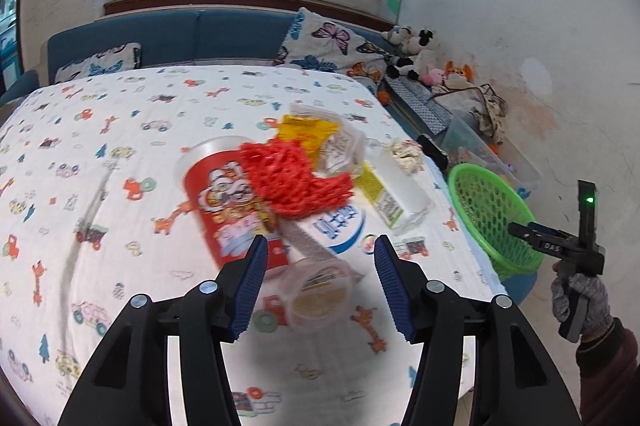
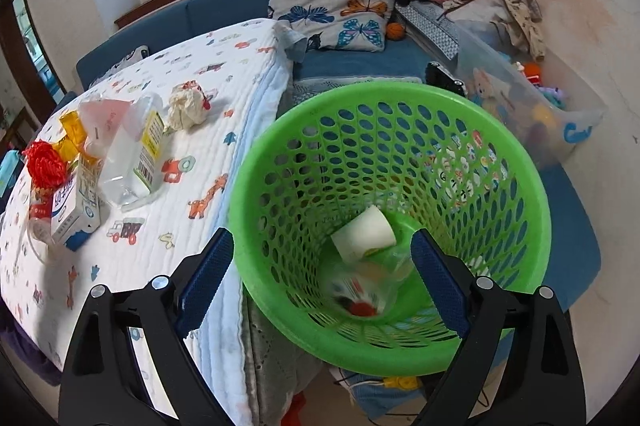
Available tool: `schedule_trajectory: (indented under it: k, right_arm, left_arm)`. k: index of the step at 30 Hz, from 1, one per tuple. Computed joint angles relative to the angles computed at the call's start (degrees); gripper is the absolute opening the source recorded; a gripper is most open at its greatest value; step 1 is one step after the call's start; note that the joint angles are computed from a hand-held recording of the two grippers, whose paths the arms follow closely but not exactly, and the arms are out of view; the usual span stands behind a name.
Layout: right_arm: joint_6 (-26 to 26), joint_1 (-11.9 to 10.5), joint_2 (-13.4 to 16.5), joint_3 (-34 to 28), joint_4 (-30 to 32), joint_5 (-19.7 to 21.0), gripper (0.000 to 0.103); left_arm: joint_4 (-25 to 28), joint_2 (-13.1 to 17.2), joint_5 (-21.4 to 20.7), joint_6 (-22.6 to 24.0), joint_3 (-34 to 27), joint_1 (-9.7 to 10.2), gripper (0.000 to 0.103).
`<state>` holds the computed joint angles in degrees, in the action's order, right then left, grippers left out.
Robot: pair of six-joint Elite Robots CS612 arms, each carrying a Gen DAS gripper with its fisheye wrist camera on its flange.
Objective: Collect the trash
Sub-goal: 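Carry the round clear lid over the basket and drop it with the right gripper, then grasp the red netting on the chip canister with the right gripper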
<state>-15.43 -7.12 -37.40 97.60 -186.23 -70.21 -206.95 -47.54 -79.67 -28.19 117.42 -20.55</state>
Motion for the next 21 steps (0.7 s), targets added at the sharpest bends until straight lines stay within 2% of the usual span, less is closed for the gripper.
schedule_trajectory:
  k: [9, 21]
  right_arm:
    - [-4.47, 1.65, -1.6, 1.03, 0.18, 3.22, 0.09]
    - [-13.14, 6.36, -2.74, -0.3, 8.31, 12.15, 0.086]
  left_arm:
    - [0.5, 0.31, 0.21, -2.93, 0.78, 1.0, 0.054]
    - [-0.67, -0.29, 1.37, -4.7, 2.32, 2.31, 0.054]
